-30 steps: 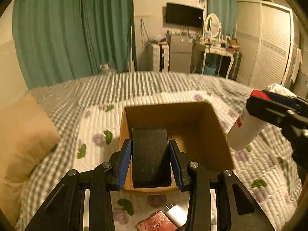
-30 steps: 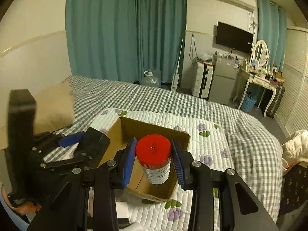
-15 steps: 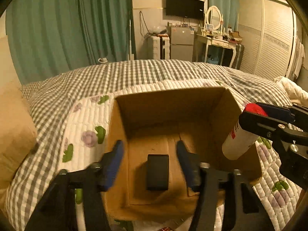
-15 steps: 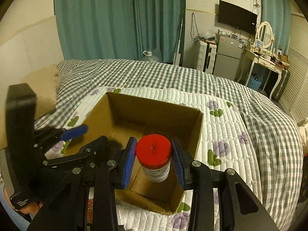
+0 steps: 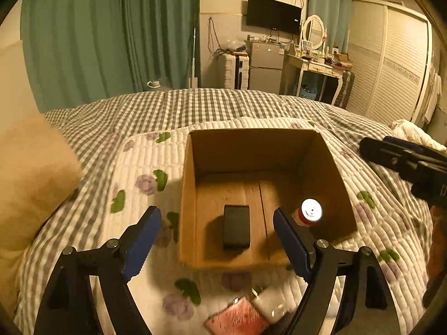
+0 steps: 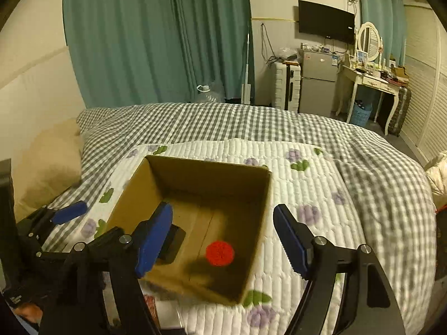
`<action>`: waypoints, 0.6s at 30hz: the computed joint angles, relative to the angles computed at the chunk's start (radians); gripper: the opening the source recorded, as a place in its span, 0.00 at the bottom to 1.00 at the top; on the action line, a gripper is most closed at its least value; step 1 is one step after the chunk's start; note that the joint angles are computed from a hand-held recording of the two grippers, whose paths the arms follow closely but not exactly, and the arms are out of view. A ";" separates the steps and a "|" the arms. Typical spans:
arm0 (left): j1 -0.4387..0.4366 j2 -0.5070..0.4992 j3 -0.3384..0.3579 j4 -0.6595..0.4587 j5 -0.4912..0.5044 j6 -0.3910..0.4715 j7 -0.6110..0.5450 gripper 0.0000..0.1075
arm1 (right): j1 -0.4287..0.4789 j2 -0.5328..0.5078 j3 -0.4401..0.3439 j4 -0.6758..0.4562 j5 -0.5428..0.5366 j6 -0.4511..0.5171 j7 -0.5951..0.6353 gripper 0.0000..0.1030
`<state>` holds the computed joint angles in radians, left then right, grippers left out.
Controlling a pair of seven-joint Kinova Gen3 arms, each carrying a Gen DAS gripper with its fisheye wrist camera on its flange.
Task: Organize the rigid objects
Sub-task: 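Lower both held items into the box and open both grippers, then grasp the white charger plug with the right gripper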
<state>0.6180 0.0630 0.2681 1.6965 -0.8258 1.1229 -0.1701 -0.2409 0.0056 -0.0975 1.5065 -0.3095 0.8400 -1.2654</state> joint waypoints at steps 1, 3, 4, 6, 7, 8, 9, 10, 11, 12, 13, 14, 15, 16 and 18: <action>0.008 -0.009 0.006 0.002 0.001 0.014 0.010 0.87 | 0.002 -0.019 0.002 0.007 0.005 0.007 0.003 0.72; 0.027 -0.030 0.027 0.009 -0.002 0.046 0.041 0.94 | 0.007 -0.071 0.011 0.027 0.003 0.031 0.018 0.72; 0.042 -0.041 0.045 0.012 -0.008 0.076 0.063 0.95 | 0.008 -0.091 0.016 0.034 0.002 0.043 0.023 0.73; 0.063 -0.054 0.076 0.016 -0.017 0.119 0.084 0.95 | 0.010 -0.150 0.029 0.066 0.000 0.063 0.032 0.73; 0.072 -0.058 0.089 0.017 -0.019 0.137 0.091 0.95 | 0.008 -0.173 0.036 0.077 -0.002 0.076 0.036 0.74; 0.088 -0.059 0.107 0.015 -0.022 0.170 0.102 0.95 | 0.006 -0.194 0.041 0.088 0.000 0.090 0.039 0.74; 0.099 -0.057 0.118 0.011 -0.025 0.194 0.112 0.95 | 0.006 -0.218 0.039 0.099 0.013 0.106 0.031 0.74; 0.115 -0.056 0.132 0.007 -0.026 0.224 0.126 0.95 | 0.005 -0.242 0.037 0.113 0.025 0.121 0.025 0.74; 0.128 -0.057 0.141 0.008 -0.025 0.244 0.140 0.95 | 0.002 -0.264 0.039 0.130 0.031 0.133 0.025 0.74; 0.142 -0.059 0.150 0.008 -0.024 0.263 0.159 0.95 | -0.002 -0.284 0.040 0.146 0.036 0.142 0.024 0.74; 0.156 -0.060 0.159 0.010 -0.019 0.278 0.180 0.95 | -0.008 -0.309 0.041 0.168 0.040 0.154 0.025 0.74; 0.166 -0.062 0.165 0.014 -0.013 0.287 0.193 0.95 | -0.014 -0.324 0.041 0.185 0.045 0.163 0.029 0.74; 0.179 -0.060 0.174 0.016 -0.009 0.300 0.216 0.95 | -0.018 -0.336 0.036 0.202 0.056 0.173 0.029 0.74; 0.191 -0.057 0.180 0.020 -0.007 0.311 0.235 0.95 | -0.018 -0.347 0.027 0.218 0.068 0.174 0.022 0.74; 0.214 -0.049 0.187 0.033 -0.010 0.324 0.265 0.95 | -0.021 -0.359 0.004 0.258 0.102 0.177 0.015 0.74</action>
